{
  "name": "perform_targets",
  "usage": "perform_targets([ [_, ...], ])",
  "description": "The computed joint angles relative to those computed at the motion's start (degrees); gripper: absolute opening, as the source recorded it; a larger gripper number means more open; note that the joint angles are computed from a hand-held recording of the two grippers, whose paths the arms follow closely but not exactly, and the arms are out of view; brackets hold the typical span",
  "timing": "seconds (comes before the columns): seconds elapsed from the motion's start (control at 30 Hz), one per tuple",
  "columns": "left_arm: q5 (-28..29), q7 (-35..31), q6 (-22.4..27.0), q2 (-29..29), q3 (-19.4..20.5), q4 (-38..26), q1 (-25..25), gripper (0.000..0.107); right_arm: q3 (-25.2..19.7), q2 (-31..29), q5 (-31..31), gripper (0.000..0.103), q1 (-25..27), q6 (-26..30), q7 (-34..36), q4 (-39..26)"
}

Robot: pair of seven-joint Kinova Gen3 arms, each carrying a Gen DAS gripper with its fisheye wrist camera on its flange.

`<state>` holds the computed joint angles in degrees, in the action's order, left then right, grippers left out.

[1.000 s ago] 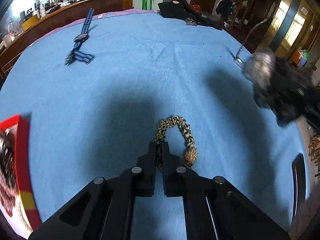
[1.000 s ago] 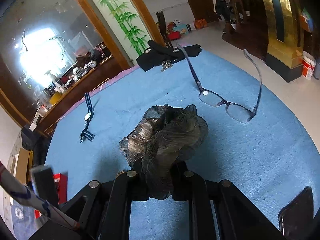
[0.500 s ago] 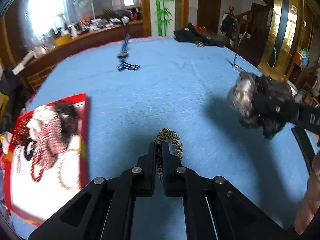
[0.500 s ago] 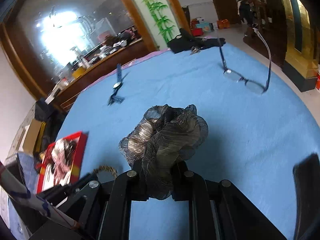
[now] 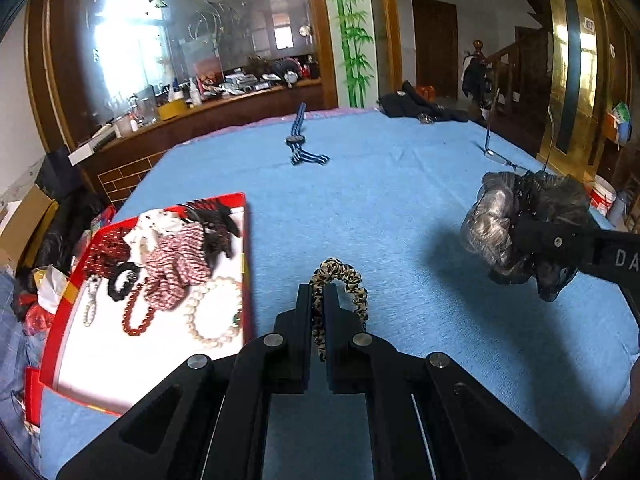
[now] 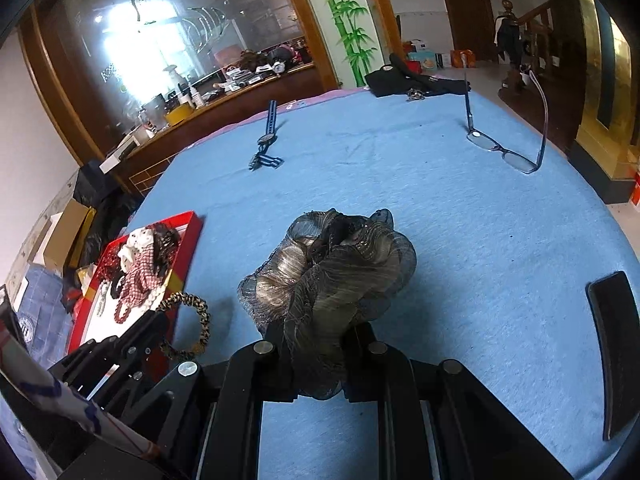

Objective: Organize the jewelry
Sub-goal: 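Carry the scrunchie and gold bracelet into the white box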

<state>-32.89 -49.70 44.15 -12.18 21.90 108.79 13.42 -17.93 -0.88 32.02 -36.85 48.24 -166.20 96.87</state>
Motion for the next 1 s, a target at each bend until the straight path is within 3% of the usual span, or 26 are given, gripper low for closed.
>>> perform_targets([
  [0.37, 4.2, -3.9, -2.1, -5.8, -1.1, 2.2, -3.1, 0.005, -1.4, 1.8, 3.6, 0.015, -4.3, 5.1, -1.9, -4.0],
  [0.53, 8.3, -8.1, -3.0, -8.6, -3.5, 2.7, -5.7, 0.005, -1.1, 4.0, 4.5, 0.015, -6.9, 6.5, -0.7, -7.0],
  [0.77, 14.1, -15.8, -3.1, -11.8, -11.5, 3.2, -10.8, 0.005, 0.8, 10.1, 2.5, 0.016, -11.7, 5.7, 7.7, -14.6],
  [1.0, 19.3, -22.6, -3.0, -10.8, -19.0, 4.1, -16.9, 0.005, 2.3, 19.4, -3.6, 0.017, -14.8, 5.1, 20.4, -25.8],
])
